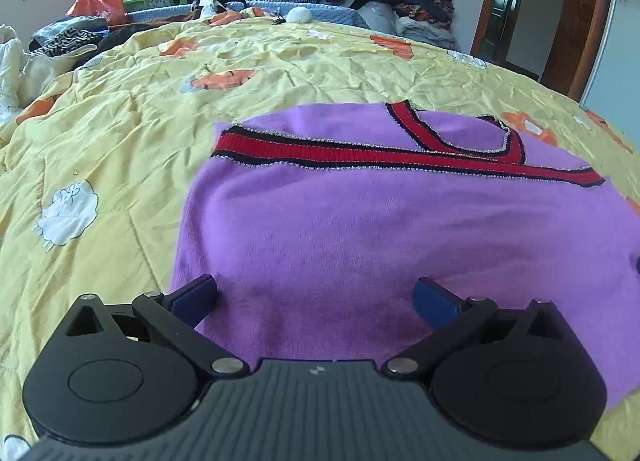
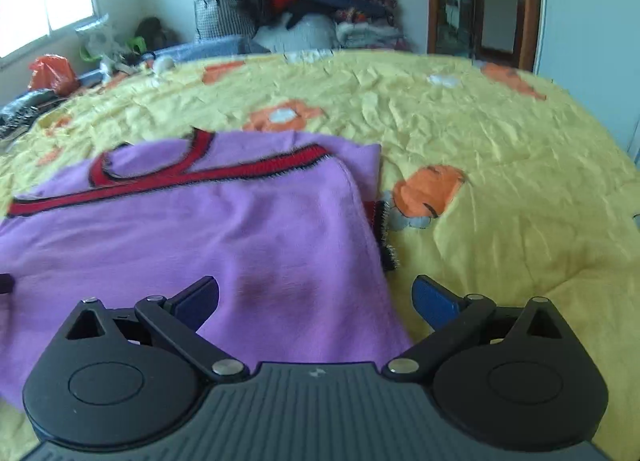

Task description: Fold small clothes

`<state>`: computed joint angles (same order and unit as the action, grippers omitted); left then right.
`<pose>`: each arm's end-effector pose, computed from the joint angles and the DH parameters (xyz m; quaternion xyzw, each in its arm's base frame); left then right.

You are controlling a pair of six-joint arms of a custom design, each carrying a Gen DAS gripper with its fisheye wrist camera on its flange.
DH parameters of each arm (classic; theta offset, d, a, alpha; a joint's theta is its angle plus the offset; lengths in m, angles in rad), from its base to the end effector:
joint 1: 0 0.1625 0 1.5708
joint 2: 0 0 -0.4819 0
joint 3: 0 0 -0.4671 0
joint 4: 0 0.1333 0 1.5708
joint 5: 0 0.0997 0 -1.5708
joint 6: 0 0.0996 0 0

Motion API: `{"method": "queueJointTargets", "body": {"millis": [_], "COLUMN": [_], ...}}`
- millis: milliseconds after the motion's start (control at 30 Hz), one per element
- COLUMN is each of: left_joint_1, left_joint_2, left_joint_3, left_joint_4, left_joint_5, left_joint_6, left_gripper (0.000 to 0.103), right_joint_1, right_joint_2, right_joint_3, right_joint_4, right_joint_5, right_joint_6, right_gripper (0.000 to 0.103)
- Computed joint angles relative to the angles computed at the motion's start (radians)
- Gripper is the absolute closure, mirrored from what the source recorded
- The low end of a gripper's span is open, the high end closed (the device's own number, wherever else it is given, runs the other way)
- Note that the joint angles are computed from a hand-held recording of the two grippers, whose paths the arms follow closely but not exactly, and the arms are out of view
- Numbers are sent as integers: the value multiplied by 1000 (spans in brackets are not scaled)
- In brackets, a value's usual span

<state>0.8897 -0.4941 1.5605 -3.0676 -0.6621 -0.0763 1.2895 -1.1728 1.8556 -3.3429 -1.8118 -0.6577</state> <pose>-0.3178 -0.7286 -0.0319 0.1720 0.8659 -0.3368 0.3274 -0.0838 -0.6847 0.3556 0.0977 -0.8458 0.4122 0.3244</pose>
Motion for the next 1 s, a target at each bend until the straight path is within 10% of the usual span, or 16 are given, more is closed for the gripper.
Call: {"method": "queueJointTargets", "body": {"millis": [133,300,533,1000], "left_joint_1": [-11,-17,-19,-70], "left_joint_2": [-17,-35,-45,-48], "left_joint_3": [31,66,112,188], "left_joint_4": [-7,-3,-29,-75], "left_joint_5": [-1,-1,33,75], "left_joint_6": [-11,-38,-22,-6], "left_gripper": [0,0,0,0], "right_joint_1": [5,31,9,25], "right_joint_2": [-29,29,-31,-7], "right_joint_3": [64,79,66,112], "right_joint_4": [28,-44,65,-11], "right_joint_5": [85,-15,-13,-14], "right_joint_6": [-19,-184,-35,-127], "right_gripper": [0,0,0,0]}}
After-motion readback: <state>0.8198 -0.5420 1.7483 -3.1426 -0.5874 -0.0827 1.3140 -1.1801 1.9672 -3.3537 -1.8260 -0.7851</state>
